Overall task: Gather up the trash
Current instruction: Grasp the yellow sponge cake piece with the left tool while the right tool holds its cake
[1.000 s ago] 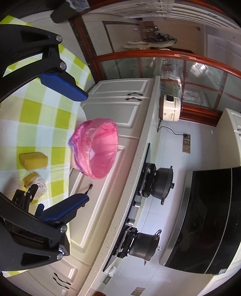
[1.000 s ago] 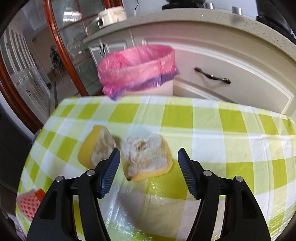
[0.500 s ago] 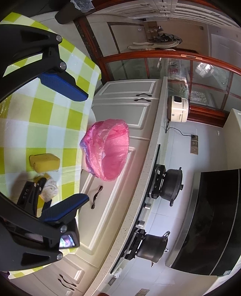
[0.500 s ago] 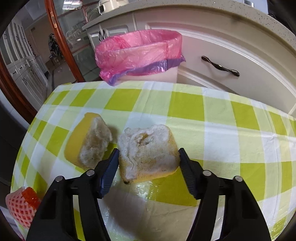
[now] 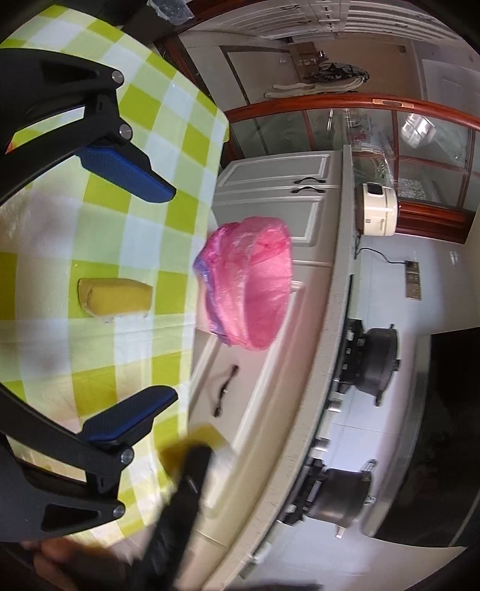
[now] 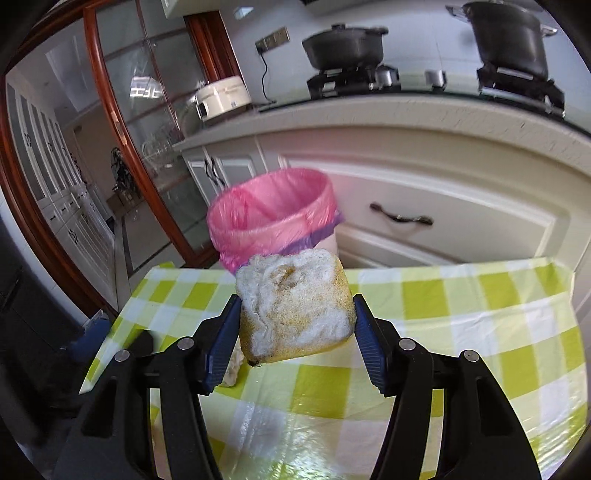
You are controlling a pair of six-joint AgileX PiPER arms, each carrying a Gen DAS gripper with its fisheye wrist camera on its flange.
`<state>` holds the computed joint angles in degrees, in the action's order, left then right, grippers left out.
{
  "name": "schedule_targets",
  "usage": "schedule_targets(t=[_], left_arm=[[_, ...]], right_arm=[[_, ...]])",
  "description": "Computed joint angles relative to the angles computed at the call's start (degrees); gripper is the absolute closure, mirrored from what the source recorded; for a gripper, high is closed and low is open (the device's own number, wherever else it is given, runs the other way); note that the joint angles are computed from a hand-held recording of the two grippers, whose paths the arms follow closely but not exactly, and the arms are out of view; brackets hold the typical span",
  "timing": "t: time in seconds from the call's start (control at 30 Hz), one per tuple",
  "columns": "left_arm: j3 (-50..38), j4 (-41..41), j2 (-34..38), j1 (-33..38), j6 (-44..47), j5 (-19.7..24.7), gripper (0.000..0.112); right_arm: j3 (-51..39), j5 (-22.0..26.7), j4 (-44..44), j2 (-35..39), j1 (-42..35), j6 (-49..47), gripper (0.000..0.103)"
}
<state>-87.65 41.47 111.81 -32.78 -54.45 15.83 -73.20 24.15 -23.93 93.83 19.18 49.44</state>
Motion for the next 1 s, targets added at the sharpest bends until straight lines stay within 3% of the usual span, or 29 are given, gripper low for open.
schedule_targets(t=[0.33,0.57,0.67,0.77,0.8,1.0], left_arm=[[-10.9,0.5,12.6,-1.5,1.3,5.6,0.041],[-18.0,-10.4,16.8,-0.6,11.6,9.4,0.05],[-22.2,-15.5,19.1,-0.6,17.3,13.2,0.059],[-24.4,-19.1,20.3,-0.5,21.5,15.9,0.077],[-24.5,-19.6,20.4,-0.7,22.5,16.2,0.085],[-15.9,-17.6,14.1,-0.9,19.3,10.7,0.088]], right_arm=[[7.2,-5.2,-4.8,-3.8,-0.4,5.8,0.046],[9.6,-8.6,-2.4,-3.7,-1.2,4.1,0.046],[10.2,-9.6,-0.9,-3.8,-1.7,3.3,0.046],[10.6,-9.8,0.3,-4.0,-1.8,2.6,0.046],[10.7,-9.9,1.1,-4.1,-1.9,2.0,0.046],[12.0,-8.0,-6.3,-6.2,0.5,9.9,0.046]])
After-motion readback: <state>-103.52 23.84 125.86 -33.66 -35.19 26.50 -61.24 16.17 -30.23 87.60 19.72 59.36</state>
